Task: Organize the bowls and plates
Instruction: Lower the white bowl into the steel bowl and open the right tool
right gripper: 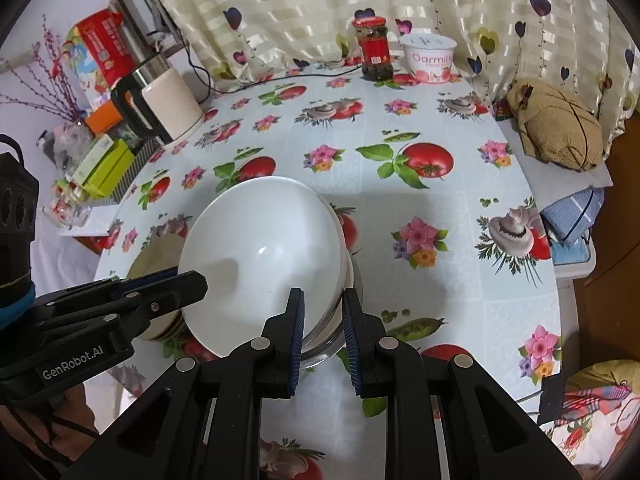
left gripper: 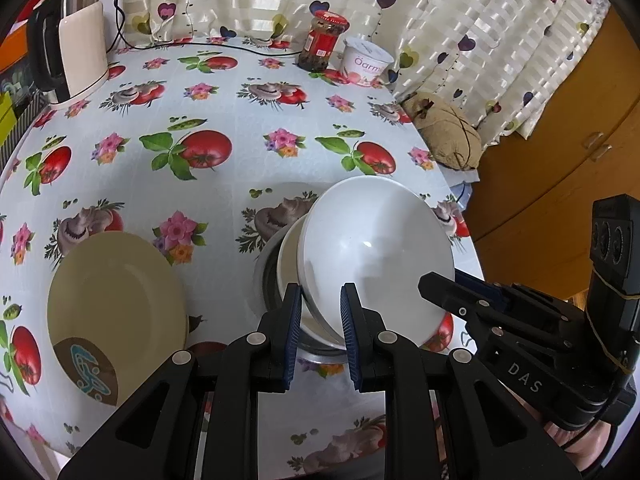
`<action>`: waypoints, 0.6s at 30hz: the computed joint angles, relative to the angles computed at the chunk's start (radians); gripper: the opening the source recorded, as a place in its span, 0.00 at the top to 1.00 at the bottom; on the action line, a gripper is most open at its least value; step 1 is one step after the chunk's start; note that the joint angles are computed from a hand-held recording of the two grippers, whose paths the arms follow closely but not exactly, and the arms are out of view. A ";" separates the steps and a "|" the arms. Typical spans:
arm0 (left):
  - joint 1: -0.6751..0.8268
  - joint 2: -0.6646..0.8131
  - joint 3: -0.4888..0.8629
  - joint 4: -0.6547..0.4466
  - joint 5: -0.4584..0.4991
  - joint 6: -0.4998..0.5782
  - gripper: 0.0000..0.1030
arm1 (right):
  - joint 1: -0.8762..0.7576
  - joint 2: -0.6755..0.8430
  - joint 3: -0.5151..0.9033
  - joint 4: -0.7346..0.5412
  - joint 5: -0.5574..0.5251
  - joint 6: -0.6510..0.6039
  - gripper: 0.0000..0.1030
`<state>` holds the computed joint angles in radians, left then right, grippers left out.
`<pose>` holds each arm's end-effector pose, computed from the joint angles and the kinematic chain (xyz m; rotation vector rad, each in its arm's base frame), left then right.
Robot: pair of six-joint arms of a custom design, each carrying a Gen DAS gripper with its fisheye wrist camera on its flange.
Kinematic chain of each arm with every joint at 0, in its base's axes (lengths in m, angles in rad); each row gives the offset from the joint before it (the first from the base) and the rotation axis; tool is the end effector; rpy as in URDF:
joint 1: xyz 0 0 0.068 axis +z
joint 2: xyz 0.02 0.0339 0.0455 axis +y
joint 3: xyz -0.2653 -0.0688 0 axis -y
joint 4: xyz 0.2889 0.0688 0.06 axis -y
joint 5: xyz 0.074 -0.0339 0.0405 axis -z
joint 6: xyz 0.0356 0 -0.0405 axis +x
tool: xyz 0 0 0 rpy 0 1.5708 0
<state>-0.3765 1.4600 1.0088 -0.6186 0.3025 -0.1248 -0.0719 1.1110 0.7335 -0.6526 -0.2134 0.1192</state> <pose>0.3018 -0.1307 0.2105 0.4393 2.6412 -0.5648 0.2488 -0.0104 0.2073 0.1707 2.5869 0.2945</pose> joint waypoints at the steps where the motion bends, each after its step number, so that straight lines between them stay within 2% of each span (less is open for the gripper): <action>1: 0.000 0.002 0.001 -0.002 -0.001 0.001 0.80 | 0.000 0.004 0.000 0.001 0.000 0.000 0.82; 18: 0.001 0.027 0.002 -0.003 -0.004 0.002 0.80 | 0.000 0.050 0.007 0.003 -0.013 -0.012 0.78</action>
